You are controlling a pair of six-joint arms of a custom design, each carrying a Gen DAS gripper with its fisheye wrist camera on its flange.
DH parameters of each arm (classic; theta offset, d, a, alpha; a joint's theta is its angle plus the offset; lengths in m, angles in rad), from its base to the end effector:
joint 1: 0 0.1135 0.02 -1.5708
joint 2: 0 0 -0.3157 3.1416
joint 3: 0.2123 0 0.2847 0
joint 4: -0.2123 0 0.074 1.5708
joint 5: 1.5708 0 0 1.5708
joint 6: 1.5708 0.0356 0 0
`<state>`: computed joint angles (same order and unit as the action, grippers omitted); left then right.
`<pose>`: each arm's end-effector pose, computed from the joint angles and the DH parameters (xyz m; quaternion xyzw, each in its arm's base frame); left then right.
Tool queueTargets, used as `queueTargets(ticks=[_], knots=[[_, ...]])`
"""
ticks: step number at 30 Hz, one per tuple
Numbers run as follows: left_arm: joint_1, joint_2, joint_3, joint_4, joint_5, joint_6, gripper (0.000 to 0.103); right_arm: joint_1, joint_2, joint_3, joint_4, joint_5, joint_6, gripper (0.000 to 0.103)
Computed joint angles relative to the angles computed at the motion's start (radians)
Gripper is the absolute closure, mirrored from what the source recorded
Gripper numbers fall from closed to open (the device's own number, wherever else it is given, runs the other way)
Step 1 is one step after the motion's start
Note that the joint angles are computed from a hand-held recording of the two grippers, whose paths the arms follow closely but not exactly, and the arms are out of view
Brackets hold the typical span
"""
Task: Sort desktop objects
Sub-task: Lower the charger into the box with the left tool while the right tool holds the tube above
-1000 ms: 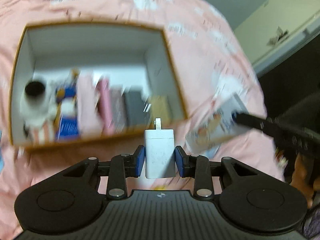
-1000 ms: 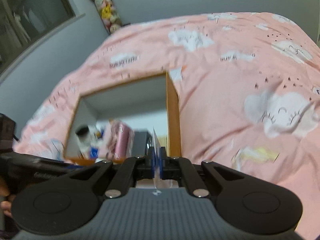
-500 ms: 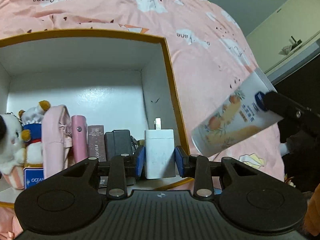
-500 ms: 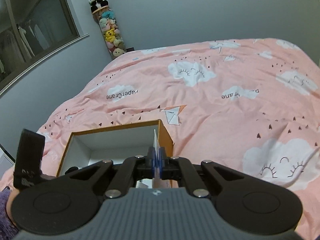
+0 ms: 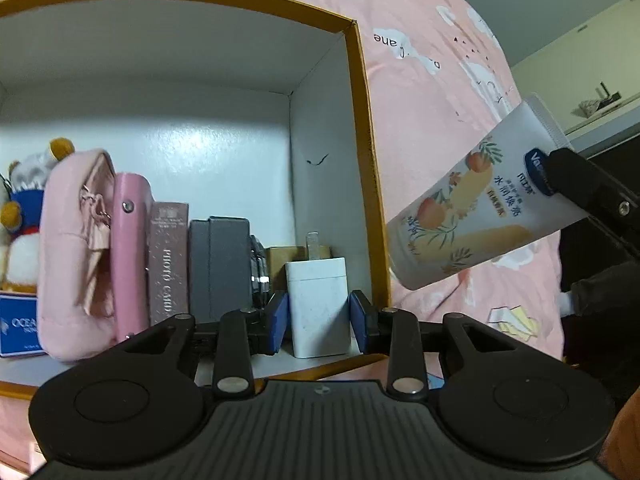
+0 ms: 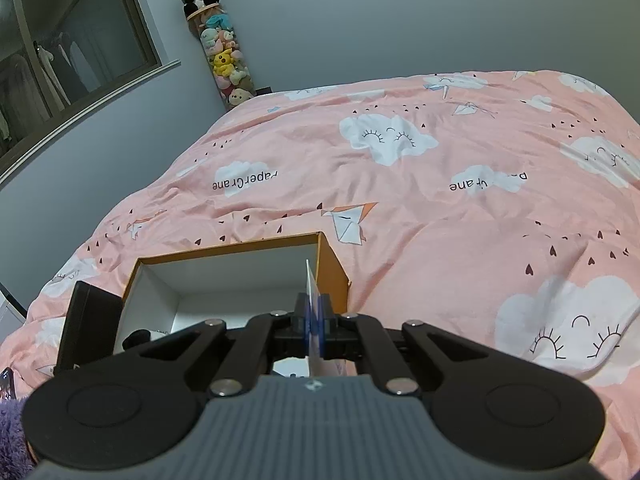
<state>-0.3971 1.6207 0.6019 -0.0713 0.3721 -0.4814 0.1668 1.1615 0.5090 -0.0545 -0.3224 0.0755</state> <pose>0.2553 -0.1211 0.1283 0.0038 0.9555 -0.2621 0.1353 0.2287 0.0499 0.2118 -0.1080 0.8924 0.1946 0.3925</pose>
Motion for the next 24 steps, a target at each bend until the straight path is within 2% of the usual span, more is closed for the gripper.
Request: queueTargets(ticks=[3,10,13,18,24], knots=[[0.023,-0.022,-0.018,0.018,0.048,0.006,0.066,0.002,-0.001,0.002,-0.003,0.003,-0.001,0.100],[0.054,-0.043,-0.035,0.008,0.093,0.060,0.066,0.022,-0.021,0.022,0.003,-0.011,-0.020,0.100],[0.080,-0.128,-0.052,-0.036,0.062,0.128,0.066,0.050,-0.001,0.052,-0.005,-0.024,-0.053,0.100],[0.147,-0.251,-0.069,-0.127,-0.057,0.242,0.066,0.115,0.104,0.128,-0.026,-0.022,-0.154,0.100],[0.236,-0.284,-0.094,-0.129,-0.051,0.287,0.066,0.183,0.255,0.211,-0.037,0.016,-0.307,0.100]])
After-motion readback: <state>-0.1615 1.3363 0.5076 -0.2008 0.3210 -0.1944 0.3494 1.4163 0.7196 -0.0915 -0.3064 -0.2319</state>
